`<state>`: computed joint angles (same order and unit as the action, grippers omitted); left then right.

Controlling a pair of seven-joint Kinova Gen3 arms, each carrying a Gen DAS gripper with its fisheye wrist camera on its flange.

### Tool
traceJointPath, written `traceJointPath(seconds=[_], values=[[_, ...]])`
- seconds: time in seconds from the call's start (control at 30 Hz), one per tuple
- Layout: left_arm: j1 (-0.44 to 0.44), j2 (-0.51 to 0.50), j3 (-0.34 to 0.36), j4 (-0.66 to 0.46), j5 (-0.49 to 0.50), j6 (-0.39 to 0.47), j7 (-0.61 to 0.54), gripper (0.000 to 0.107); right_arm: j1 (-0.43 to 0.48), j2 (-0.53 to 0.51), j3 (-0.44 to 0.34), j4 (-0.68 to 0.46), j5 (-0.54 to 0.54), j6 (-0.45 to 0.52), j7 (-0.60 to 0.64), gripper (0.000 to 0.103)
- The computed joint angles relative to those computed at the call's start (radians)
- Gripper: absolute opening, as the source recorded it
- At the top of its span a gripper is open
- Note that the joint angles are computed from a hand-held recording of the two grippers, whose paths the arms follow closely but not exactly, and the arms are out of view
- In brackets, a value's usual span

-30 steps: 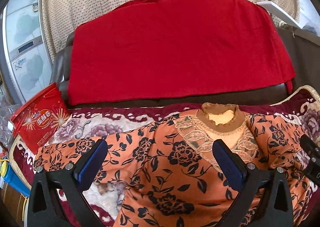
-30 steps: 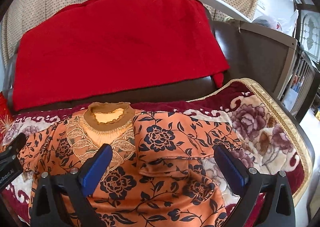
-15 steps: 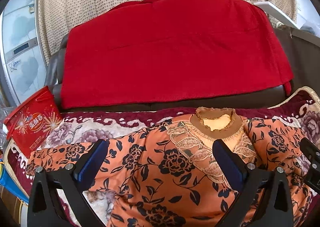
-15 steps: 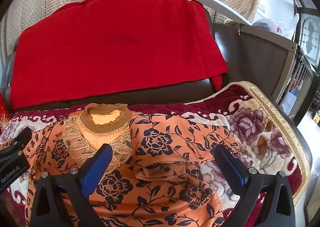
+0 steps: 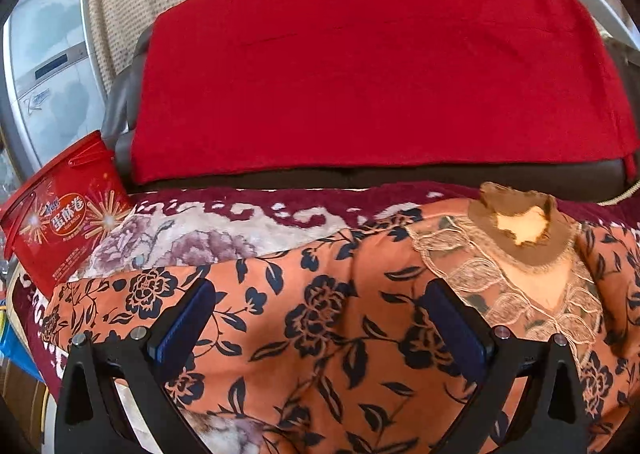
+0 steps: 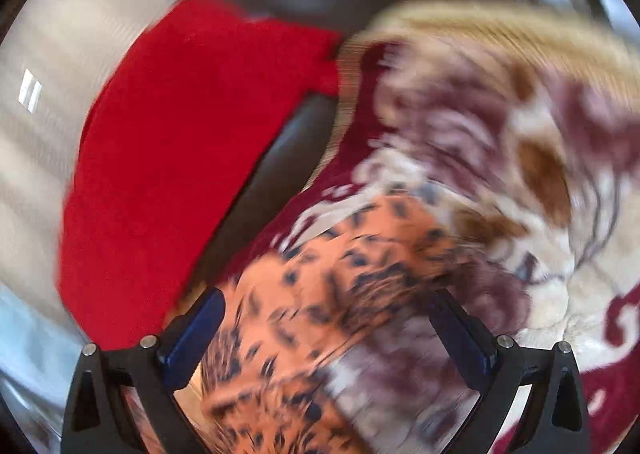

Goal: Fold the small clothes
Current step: 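Grasp the sleeve cuff with the right gripper and lift it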

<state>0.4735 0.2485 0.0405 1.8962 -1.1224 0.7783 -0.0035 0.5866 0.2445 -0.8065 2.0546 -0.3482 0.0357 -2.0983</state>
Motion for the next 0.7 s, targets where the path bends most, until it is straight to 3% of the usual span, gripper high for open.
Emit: traceJointPath(seconds=[0.07, 0.13, 0.27, 0.3, 0.33, 0.4, 0.43, 0.6, 0.7], values=[[-0.004, 0.007, -0.001, -0.006, 0.007, -0.003, -0.005, 0.103, 0.091, 0.093, -0.083, -0.002, -0.031, -0.021, -0.014, 0.098], [0.004, 0.021, -0.001, -0.015, 0.002, 0.006, -0.013, 0.103, 0.124, 0.175, -0.127, -0.018, 0.0, -0.032, -0.029, 0.082], [0.039, 0.04, -0.003, -0.023, -0.035, 0.033, -0.011, 0.103, 0.025, 0.187, -0.036, -0.06, 0.066, -0.037, -0.074, 0.077], [0.045, 0.041, -0.004, -0.023, -0.042, 0.041, -0.008, 0.103, -0.001, 0.2, -0.015, -0.073, 0.078, -0.046, -0.085, 0.066], [0.05, 0.042, -0.005, -0.021, -0.051, 0.046, -0.001, 0.103, -0.028, 0.209, 0.011, -0.081, 0.091, -0.047, -0.094, 0.046], [0.047, 0.044, -0.008, -0.019, -0.061, 0.051, 0.006, 0.103, -0.087, 0.235, 0.072, -0.104, 0.104, -0.039, -0.118, 0.016], [0.043, 0.044, -0.009, -0.02, -0.059, 0.052, 0.006, 0.103, -0.094, 0.241, 0.082, -0.096, 0.11, -0.059, -0.126, 0.01], [-0.006, 0.025, -0.026, -0.024, -0.027, 0.037, 0.007, 0.103, -0.27, 0.096, 0.209, -0.039, 0.145, -0.178, -0.139, 0.007], [-0.025, 0.001, -0.034, -0.004, -0.03, 0.049, 0.033, 0.103, -0.323, 0.036, 0.175, -0.038, 0.216, -0.242, -0.182, 0.007]])
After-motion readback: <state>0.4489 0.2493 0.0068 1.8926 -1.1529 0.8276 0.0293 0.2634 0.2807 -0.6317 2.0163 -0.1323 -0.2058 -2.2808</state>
